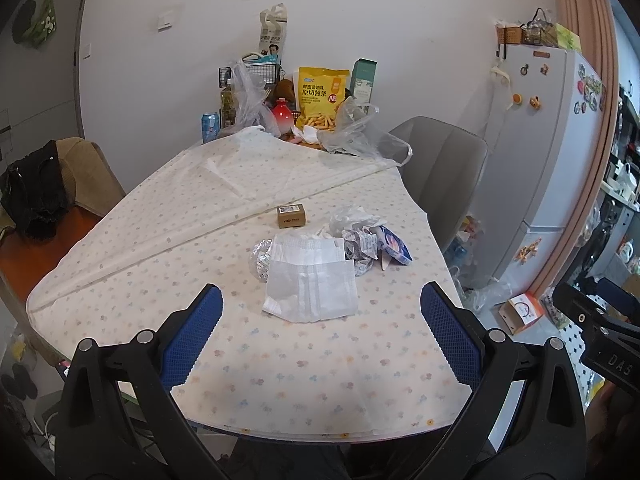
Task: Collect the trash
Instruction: 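Move both tools toward the trash on the table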
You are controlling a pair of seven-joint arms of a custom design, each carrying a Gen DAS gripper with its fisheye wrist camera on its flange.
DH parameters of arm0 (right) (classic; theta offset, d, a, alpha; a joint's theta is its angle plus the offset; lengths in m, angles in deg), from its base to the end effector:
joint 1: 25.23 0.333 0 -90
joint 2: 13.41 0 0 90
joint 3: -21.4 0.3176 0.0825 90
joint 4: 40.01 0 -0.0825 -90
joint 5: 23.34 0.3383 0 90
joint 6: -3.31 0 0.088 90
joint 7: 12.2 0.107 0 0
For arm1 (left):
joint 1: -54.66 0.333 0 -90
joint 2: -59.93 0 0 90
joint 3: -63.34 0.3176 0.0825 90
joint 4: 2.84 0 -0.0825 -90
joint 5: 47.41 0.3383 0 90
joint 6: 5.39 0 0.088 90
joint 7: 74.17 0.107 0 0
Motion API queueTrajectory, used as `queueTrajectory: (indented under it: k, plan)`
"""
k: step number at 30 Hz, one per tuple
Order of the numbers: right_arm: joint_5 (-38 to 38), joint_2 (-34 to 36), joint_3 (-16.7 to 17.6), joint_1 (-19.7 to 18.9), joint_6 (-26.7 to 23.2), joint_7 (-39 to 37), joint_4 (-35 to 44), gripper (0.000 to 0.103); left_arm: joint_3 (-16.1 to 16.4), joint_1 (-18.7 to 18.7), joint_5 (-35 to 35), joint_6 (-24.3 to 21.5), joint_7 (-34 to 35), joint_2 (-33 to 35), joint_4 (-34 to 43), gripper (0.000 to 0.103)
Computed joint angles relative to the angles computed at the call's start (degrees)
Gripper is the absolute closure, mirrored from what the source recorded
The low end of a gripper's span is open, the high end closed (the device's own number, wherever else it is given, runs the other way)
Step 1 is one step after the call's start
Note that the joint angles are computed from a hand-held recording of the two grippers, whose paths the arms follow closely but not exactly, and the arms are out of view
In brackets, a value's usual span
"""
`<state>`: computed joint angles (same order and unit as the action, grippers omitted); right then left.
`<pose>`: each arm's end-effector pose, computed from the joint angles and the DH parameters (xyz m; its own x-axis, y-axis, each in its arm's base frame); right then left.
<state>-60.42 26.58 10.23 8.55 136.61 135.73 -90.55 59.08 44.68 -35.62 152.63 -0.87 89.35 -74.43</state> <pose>0.6614 0.3353 0.5937 -0.2238 -0.9735 -0.0461 -0.4998 0.1553 -0.8521 0.6929 -0.1675 0.6012 -0.1197 -0.9896 0.0797 -0.5440 -0.0018 -0.8391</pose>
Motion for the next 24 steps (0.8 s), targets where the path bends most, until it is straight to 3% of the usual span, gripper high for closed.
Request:
queueTrajectory:
  k: [8, 24]
  plan:
    - [0.37, 2.05, -0.02, 0.04, 0.26, -0.57, 3.04, 0.008, 2.55, -1.55, 3.8, 1.9, -2.56, -2.24, -3.76, 0.004]
    - [3.68, 5.41, -0.3, -0.11, -0.67, -2.36, 8.05, 0.008, 0.95, 0.27, 3.51, 2.14, -2.39, -2.71, -5.13, 0.004]
